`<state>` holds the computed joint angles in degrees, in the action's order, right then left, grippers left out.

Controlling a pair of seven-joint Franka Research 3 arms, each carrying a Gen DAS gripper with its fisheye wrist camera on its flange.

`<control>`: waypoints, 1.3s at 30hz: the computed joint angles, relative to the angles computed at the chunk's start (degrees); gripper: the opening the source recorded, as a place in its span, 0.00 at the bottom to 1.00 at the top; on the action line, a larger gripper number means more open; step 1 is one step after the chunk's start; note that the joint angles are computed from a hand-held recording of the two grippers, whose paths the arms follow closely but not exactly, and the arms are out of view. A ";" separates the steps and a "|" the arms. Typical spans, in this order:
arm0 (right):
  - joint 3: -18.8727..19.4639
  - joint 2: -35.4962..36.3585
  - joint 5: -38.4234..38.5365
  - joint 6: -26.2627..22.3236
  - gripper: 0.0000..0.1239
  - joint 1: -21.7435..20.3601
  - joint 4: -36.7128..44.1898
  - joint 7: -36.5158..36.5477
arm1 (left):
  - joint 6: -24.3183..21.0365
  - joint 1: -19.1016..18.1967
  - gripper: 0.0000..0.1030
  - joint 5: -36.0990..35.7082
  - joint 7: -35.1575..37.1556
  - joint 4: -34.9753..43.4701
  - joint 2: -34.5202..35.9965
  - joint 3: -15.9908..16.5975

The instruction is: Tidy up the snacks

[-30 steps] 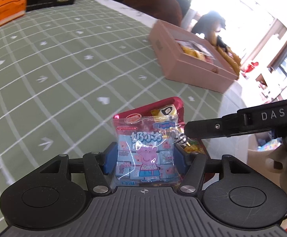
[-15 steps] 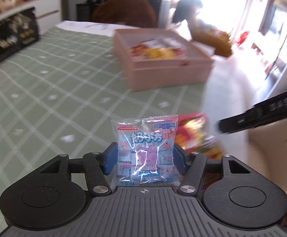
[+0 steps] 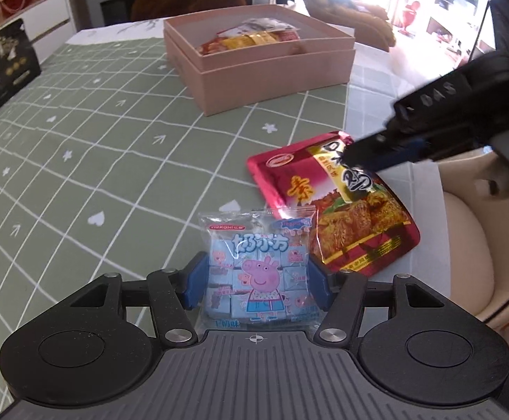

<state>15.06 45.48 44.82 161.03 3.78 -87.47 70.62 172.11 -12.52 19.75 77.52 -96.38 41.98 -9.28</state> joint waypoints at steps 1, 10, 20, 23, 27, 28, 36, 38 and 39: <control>0.91 0.82 0.72 0.16 0.21 -0.68 0.89 -0.88 | 0.17 0.22 0.63 0.13 0.40 0.05 0.12 -0.22; 3.95 2.64 4.62 -10.43 0.26 -3.70 5.62 -4.60 | 4.08 4.18 0.63 -1.31 2.86 -1.84 0.41 -4.06; 2.04 -3.63 12.03 -12.70 0.27 -0.38 1.42 -13.52 | 9.58 14.45 0.63 -2.83 9.41 -5.56 2.04 -14.62; -2.19 -2.56 5.40 -11.13 0.27 4.78 3.23 -7.81 | 9.72 16.59 0.63 -2.80 10.39 -6.48 2.06 -16.72; -5.17 0.40 -3.46 -10.20 0.27 8.55 7.25 -1.42 | 9.88 18.00 0.63 -2.82 11.39 -6.22 2.81 -18.21; -5.03 1.57 -4.94 -10.66 0.28 8.66 8.91 -0.78 | 9.94 18.08 0.63 -2.88 11.42 -6.31 2.78 -18.24; -2.44 13.50 -8.97 -17.10 0.33 7.78 26.35 3.89 | 10.22 17.76 0.63 -3.59 11.08 -5.77 3.12 -17.70; -2.64 13.65 -9.92 -18.10 0.27 7.65 27.04 4.74 | 10.66 17.82 0.63 -3.86 10.39 -5.82 3.23 -17.62; -2.01 13.29 -9.43 -18.35 0.23 6.96 26.46 4.52 | 10.82 17.73 0.63 -3.96 9.94 -5.82 3.22 -17.44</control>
